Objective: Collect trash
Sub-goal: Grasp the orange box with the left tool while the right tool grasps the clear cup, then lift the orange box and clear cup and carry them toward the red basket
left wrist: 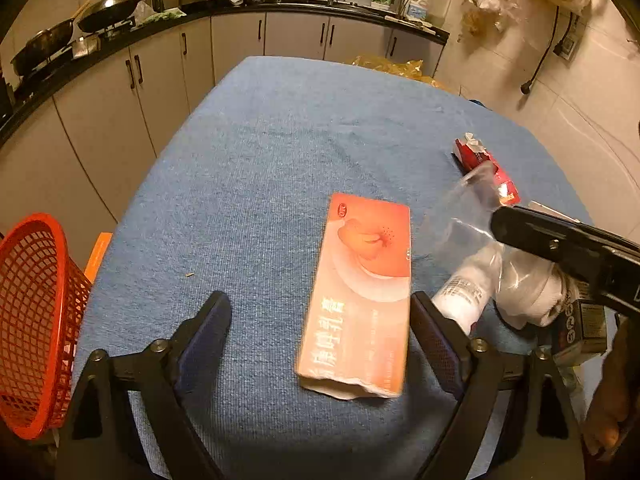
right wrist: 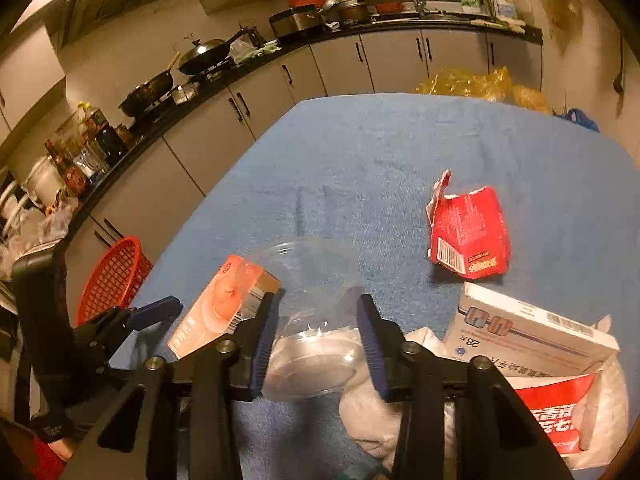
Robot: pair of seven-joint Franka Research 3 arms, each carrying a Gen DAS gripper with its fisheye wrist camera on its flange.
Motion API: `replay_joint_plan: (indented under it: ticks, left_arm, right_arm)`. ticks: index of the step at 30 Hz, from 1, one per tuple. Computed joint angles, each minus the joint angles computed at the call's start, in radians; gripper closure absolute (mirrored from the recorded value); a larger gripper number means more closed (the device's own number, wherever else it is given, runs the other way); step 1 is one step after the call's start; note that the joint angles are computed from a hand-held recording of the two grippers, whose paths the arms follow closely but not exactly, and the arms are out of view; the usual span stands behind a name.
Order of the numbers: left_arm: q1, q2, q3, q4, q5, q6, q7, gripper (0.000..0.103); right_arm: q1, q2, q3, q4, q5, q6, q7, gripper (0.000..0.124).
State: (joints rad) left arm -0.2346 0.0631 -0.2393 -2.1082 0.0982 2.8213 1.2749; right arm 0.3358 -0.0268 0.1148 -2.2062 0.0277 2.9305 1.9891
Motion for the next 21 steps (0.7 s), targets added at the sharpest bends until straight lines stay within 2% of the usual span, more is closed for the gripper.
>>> replay_joint_plan:
  ticks: [1, 2, 4, 6, 7, 8, 10, 13, 15, 16, 18, 21]
  left_arm:
    - [-0.004, 0.000, 0.006, 0.001, 0.041, 0.000, -0.034, 0.030]
    - [-0.009, 0.001, 0.015, 0.001, 0.095, 0.001, -0.080, 0.041]
    - [-0.011, 0.002, 0.022, 0.002, 0.159, 0.003, -0.135, 0.047]
    - [-0.006, 0.002, 0.019, -0.001, 0.164, 0.010, -0.137, 0.050]
    - [-0.005, 0.001, 0.020, -0.003, 0.173, 0.014, -0.143, 0.053]
    - [-0.003, 0.000, 0.019, -0.006, 0.169, 0.020, -0.142, 0.057]
    - [0.004, -0.004, 0.014, -0.013, 0.135, 0.032, -0.120, 0.059]
    - [0.006, -0.010, 0.021, -0.022, 0.157, 0.046, -0.148, 0.059]
    - [0.005, -0.019, 0.027, -0.031, 0.201, 0.061, -0.194, 0.059]
    - [0.007, -0.023, 0.028, -0.036, 0.214, 0.069, -0.209, 0.059]
    - [0.008, -0.031, 0.032, -0.044, 0.259, 0.086, -0.250, 0.059]
    - [0.010, -0.039, 0.037, -0.051, 0.352, 0.109, -0.332, 0.059]
  right_arm:
    - [-0.001, -0.003, 0.001, -0.003, -0.020, 0.005, 0.015, 0.090]
    - [-0.003, -0.005, 0.003, -0.005, -0.040, 0.006, 0.030, 0.090]
    - [-0.007, -0.004, 0.007, 0.002, -0.096, -0.004, 0.065, 0.090]
    - [-0.007, -0.001, 0.007, 0.004, -0.124, -0.006, 0.088, 0.087]
    - [-0.005, 0.001, 0.006, 0.006, -0.110, -0.009, 0.078, 0.076]
    - [-0.005, 0.002, 0.005, 0.007, -0.117, -0.011, 0.086, 0.057]
    - [-0.008, 0.005, 0.005, 0.008, -0.173, -0.008, 0.134, 0.039]
    - [-0.003, 0.015, 0.006, 0.017, -0.212, -0.011, 0.151, 0.039]
    - [0.006, 0.027, 0.005, 0.026, -0.176, -0.019, 0.117, 0.050]
    - [0.011, 0.034, 0.004, 0.029, -0.134, -0.019, 0.078, 0.051]
    - [0.016, 0.034, -0.002, 0.025, -0.170, -0.009, 0.110, 0.052]
    - [0.019, 0.026, -0.005, 0.011, -0.145, 0.009, 0.100, 0.059]
